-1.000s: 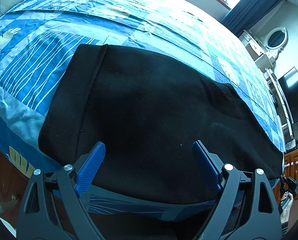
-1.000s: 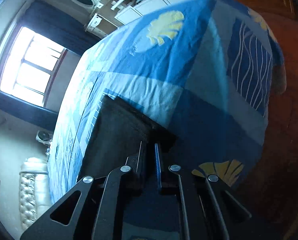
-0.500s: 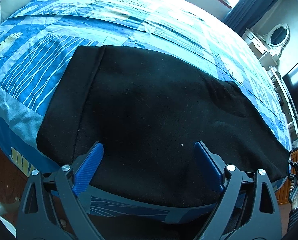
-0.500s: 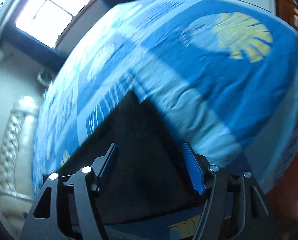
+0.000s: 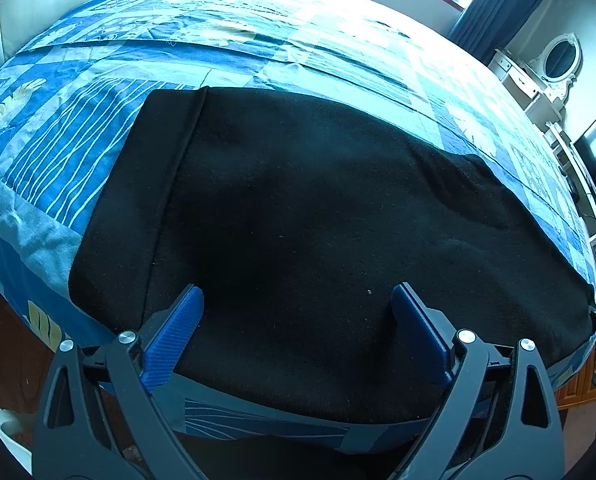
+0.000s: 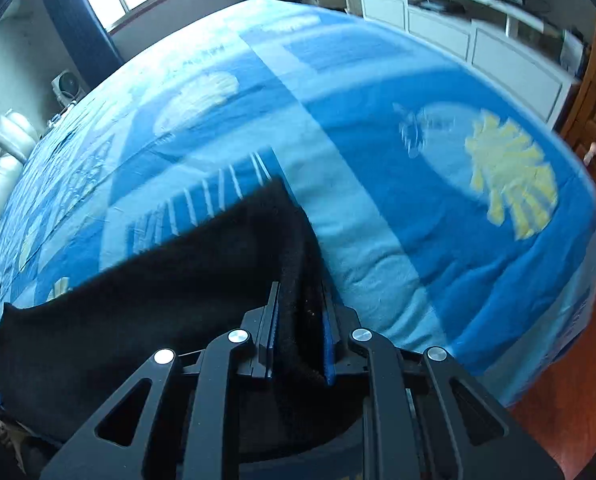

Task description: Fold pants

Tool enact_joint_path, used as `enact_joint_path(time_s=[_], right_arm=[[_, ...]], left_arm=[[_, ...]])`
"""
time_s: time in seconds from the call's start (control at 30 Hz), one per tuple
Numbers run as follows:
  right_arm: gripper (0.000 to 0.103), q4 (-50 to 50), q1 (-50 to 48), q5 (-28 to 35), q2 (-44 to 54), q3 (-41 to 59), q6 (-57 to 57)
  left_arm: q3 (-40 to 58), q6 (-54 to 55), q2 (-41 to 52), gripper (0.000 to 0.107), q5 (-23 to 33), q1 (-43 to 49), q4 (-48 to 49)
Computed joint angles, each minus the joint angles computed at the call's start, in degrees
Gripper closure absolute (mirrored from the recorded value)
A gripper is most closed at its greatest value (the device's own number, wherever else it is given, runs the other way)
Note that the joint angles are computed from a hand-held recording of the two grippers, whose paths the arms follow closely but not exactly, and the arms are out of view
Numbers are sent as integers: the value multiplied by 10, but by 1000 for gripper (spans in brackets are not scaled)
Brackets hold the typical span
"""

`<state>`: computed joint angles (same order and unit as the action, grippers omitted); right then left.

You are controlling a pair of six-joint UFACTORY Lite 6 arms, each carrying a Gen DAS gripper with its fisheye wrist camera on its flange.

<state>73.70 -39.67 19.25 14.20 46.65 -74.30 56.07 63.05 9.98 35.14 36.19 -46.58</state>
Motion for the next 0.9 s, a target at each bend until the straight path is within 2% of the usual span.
enact_joint_path(time_s=[0.07, 0.2, 0.3, 0.37, 0.43, 0.47, 0.63, 0.9], right_arm=[[82, 48, -34, 44, 11, 3, -36], [67, -10, -93, 77, -24, -8, 31], [65, -39, -137, 98, -73, -33, 54], [64, -46, -172, 134, -89, -41, 57], [56, -43, -208, 169, -93, -44, 60], [48, -44, -236, 198, -93, -45, 57], [47, -74, -287, 270, -68, -44, 65], [47, -20, -287, 318, -18, -94, 15]], left_arm=[[3, -3, 2, 12, 3, 0, 6], [12, 3, 9, 11, 12, 2, 9], [5, 16, 5, 10, 10, 4, 1], [2, 21, 3, 10, 9, 5, -1], [3, 25, 3, 10, 13, 7, -1], [3, 25, 1, 10, 14, 7, 0], [-17, 34, -32, 10, 20, 13, -11], [-10, 30, -39, 10, 52, 15, -23]])
